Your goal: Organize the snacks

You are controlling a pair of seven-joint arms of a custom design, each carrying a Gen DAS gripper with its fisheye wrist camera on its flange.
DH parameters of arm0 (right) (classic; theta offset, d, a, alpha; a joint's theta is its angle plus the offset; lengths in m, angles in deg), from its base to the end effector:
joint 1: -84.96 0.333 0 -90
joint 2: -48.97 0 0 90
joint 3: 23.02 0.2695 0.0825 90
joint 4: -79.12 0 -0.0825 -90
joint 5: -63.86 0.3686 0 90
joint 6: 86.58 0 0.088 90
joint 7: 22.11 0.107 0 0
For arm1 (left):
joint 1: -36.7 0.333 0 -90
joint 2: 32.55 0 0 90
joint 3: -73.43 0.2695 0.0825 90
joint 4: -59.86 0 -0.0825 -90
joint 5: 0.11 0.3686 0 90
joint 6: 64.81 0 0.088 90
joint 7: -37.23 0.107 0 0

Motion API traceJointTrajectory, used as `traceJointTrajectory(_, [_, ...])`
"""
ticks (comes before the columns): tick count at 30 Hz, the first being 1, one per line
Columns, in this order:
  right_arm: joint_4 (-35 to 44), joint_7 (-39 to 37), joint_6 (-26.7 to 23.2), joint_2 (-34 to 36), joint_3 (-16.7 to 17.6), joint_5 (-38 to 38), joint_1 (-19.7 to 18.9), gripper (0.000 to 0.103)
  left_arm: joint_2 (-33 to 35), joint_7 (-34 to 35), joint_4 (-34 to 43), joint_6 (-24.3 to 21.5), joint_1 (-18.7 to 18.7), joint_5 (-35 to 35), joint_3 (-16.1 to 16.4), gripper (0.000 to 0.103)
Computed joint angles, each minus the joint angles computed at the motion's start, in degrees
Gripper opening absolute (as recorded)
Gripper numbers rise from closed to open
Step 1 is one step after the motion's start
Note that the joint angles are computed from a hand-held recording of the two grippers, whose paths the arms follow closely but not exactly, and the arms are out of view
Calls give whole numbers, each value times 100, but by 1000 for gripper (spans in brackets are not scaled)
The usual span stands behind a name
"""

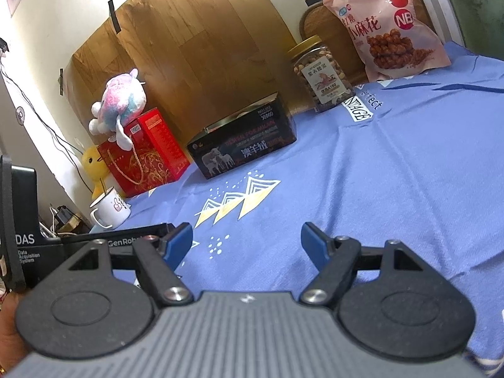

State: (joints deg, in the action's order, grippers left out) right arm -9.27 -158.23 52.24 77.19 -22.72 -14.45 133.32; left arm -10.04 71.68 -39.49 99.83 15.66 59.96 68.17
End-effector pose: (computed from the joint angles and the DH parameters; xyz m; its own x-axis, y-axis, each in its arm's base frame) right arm 0.4593 0.5150 0.3773 -0.2216 -0.8410 -0.4935 -0.4023 0.5399 -0.7394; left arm 0.5715 -0.3300 0.3857 -0.3043 -0.9390 -0.1603 -0.5669 0.3137 -0.7617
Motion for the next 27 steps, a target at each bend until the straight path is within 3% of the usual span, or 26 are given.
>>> traceJointTrajectory(17, [247, -386, 159, 211, -76, 332, -1, 78, 164, 859, 67, 134, 235, -1000, -190, 103])
traceJointTrajectory(24, [209, -347, 149, 184, -104, 321, 23, 78, 180, 443, 147, 133, -6, -674, 62, 103])
traceJointTrajectory(27, [189, -319, 139, 171, -107, 318, 27, 78, 189, 473, 161, 116, 39, -706, 6, 103])
